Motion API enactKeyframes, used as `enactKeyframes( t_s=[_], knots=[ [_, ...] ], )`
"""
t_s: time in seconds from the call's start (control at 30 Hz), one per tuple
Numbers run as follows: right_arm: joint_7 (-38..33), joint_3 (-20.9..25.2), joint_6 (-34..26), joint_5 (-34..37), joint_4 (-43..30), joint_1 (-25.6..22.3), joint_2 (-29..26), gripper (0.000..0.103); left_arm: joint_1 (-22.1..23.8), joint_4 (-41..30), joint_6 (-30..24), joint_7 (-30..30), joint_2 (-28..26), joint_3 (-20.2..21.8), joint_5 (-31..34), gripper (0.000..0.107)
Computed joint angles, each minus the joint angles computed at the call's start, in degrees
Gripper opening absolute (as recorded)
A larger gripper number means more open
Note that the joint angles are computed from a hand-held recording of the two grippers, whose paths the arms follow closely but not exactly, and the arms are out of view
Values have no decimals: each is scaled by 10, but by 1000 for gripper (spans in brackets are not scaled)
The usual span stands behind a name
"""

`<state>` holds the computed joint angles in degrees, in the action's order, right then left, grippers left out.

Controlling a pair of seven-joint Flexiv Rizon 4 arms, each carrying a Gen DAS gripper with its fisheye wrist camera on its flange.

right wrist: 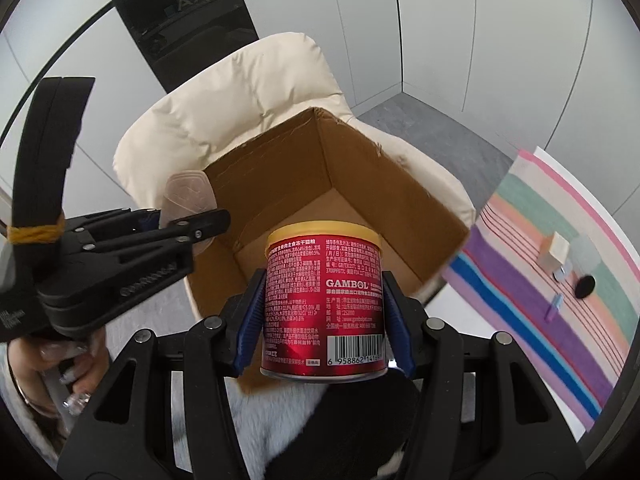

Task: Organize objects
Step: 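Carry the beige puff in the left tool and red can in the right tool over the box, then lower both tools into the box and open them to drop puff and can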

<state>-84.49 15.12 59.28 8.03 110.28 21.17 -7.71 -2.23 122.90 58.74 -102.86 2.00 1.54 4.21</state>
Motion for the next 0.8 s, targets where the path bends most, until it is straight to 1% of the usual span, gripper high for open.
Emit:
enactKeyframes(
  t_s=[0.07,0.13,0.2,0.3,0.37,0.4,0.43,0.47,0.5,0.53,0.57,0.63,0.8],
  knots=[
    [12,-6,0,-21,-16,7,-22,56,3,-3,7,9,-11,2,-13,24],
    [17,-8,-3,-32,-30,8,-39,56,5,-6,10,7,-17,3,-10,24],
    [17,-7,-4,-38,-42,8,-55,56,7,-6,12,6,-21,6,-6,24],
    [18,-5,-3,-45,-55,8,-72,56,10,-3,16,13,-27,9,-19,25],
    [18,-3,2,-47,-59,8,-81,56,12,11,43,28,-28,12,-49,38],
    [11,2,7,-38,-61,4,-84,56,13,17,53,26,-28,13,-56,61],
    [5,6,11,-30,-62,1,-87,64,16,8,41,-5,-28,16,-25,73],
    [13,3,10,-33,-63,2,-90,71,18,4,32,-17,-28,18,-13,77],
    [33,-5,15,-45,-58,8,-90,86,20,8,32,-9,-27,19,-26,87],
    [50,-12,27,-57,-52,11,-91,99,21,14,33,7,-27,19,-50,92],
    [54,-12,39,-58,-48,9,-91,101,22,20,33,20,-27,19,-71,92],
    [64,-12,42,-60,-48,3,-93,101,22,21,25,28,-27,17,-85,92],
    [82,-13,35,-68,-45,-4,-92,101,18,20,28,28,-25,14,-72,92]
  ],
)
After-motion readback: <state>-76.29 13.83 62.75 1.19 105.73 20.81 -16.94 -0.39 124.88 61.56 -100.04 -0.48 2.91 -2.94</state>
